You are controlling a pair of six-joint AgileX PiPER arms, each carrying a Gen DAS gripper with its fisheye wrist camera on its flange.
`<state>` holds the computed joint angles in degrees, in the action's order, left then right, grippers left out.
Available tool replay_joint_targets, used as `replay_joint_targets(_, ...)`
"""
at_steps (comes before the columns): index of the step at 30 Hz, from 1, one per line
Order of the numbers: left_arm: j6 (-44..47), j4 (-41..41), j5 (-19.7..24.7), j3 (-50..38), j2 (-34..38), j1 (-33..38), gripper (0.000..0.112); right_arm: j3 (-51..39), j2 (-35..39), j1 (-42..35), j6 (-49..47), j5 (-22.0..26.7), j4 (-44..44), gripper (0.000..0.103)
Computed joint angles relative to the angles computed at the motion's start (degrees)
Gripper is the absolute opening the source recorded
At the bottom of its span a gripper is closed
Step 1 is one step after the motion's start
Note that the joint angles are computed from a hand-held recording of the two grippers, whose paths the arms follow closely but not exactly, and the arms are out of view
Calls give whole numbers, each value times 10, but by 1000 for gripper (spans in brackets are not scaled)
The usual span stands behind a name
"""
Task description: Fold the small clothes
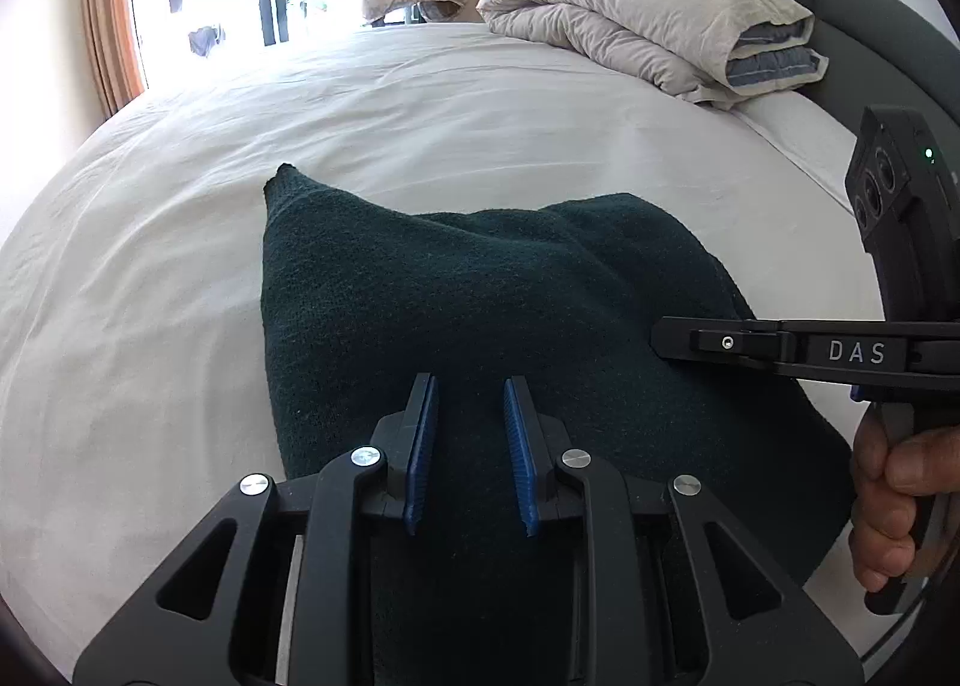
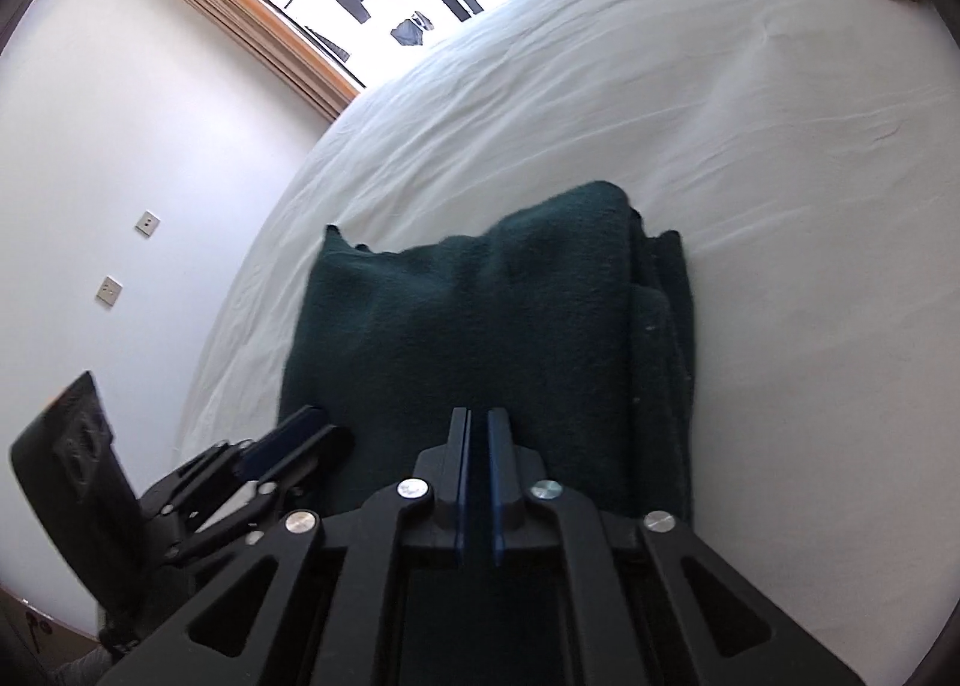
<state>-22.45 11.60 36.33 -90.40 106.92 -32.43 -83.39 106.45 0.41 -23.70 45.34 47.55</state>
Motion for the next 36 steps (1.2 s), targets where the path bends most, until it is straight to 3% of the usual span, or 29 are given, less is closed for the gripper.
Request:
replay_joint_targets(3, -53, 47, -27, 31, -11, -10, 22, 32, -14, -33, -33, -16, 40, 0)
replay_joint_targets(7, -186, 164, -32, 82, -45, -38, 22, 79, -76, -43, 6, -71, -9, 3)
replay_joint_targets(11, -283, 240, -21, 120, -86, -70, 22, 141, -151, -21, -107, -34, 91, 5)
replay_joint_targets(14, -280, 237, -9, 135, -92, -91, 22, 175, -163, 25, -108, -29, 86, 5)
replay_joint_targets(17, -299, 254, -10, 159, -100, -100, 22, 219, -161, 33, -94, -56, 68, 5)
replay_joint_targets(18, -287, 242, -7, 155, -100, -99, 22, 240, -160, 20, -106, -59, 88, 1)
replay_joint_targets(21, -281, 242, 0, 151, -96, -103, 22, 311, -190, -36, -185, -64, 184, 0)
replay_joint_targets(25, -305, 260, 4, 156, -95, -111, 22, 364, -235, -112, -217, -52, 214, 0)
replay_joint_targets(28, -303, 259, 8, 153, -96, -112, 22, 368, -273, -134, -185, -67, 170, 0)
replay_joint_targets(30, -299, 257, 10, 153, -98, -112, 22, 363, -298, -134, -149, -85, 136, 6)
replay_joint_targets(32, -305, 263, 22, 153, -107, -114, 22, 345, -292, -149, -157, -60, 152, 11)
replay_joint_targets(33, -315, 269, 29, 155, -114, -114, 22, 334, -284, -153, -161, -44, 158, 34)
replay_joint_targets(34, -329, 277, 33, 160, -124, -113, 23, 322, -275, -151, -167, -36, 162, 49)
replay_joint_targets(35, -336, 278, 30, 168, -136, -104, 23, 313, -268, -142, -176, -36, 167, 69)
replay_joint_targets(36, -336, 271, 29, 171, -143, -94, 29, 299, -257, -134, -191, -30, 170, 75)
